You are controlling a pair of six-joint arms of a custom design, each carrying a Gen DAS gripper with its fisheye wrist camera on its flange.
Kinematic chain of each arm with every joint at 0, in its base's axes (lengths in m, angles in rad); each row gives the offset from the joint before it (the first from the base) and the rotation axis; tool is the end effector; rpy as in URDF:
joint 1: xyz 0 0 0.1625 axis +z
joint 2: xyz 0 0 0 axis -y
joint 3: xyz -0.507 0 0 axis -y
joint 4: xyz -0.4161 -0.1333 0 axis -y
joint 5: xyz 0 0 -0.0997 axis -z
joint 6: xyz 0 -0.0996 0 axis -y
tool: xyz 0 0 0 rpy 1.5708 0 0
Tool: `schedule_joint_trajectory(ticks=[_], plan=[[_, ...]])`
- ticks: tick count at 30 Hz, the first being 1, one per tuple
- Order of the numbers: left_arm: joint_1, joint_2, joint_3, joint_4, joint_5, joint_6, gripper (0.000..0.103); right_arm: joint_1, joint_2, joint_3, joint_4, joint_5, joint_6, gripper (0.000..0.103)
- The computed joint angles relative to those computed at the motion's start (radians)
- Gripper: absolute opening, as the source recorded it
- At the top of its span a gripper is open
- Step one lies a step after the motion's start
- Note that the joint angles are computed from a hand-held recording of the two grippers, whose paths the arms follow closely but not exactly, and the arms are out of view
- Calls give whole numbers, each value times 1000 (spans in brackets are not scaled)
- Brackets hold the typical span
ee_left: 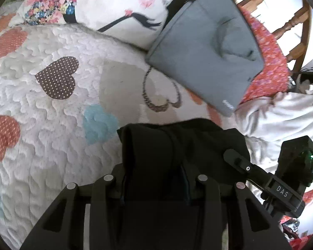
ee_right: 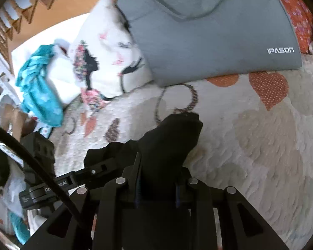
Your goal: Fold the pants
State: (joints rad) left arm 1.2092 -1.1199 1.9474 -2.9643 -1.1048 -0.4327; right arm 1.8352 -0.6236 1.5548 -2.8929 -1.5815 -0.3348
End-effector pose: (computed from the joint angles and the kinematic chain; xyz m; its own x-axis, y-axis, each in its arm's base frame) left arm -0.0579 -0.6564 0.2908 -0.9612 -0.2487 -0.1194 -0.1151 0.7547 -0.6459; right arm 0.3341 -0.7280 0.0706 -0.8332 -0.5363 0.1345 -0.5457 0.7583 -0.3566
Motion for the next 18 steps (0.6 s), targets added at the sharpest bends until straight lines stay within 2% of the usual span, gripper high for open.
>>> schedule_joint_trajectory(ticks=[3, 5, 7, 8, 9, 12, 14, 17, 18], plan=[[23, 16, -26, 42, 8, -7, 47, -11, 29, -34, 14, -34, 20, 26], [45, 14, -29, 49, -28, -38, 54, -16, 42, -53, 33, -54, 26, 29], [61, 5, -30, 59, -60, -70, 55, -23, 57, -76, 57, -82, 37, 41], [66, -1, -28, 63, -70, -82, 55, -26, 62, -81, 59, -88, 45, 55], [67, -7, -26, 64, -71, -91, 55, -32, 66, -86, 59, -93, 56, 63], [71, -31, -11, 57, -71, -124, 55, -55, 63, -98, 88, -37, 101, 63], [67, -55, 10, 29, -39, -158, 55, -53, 57, -101, 95, -40, 125, 64], [49, -88, 50, -50, 32, -184, 55, -41, 42, -75, 16, -67, 148, 65], [37, -95, 62, -80, 68, -185, 55, -28, 36, -57, -51, -102, 147, 65]])
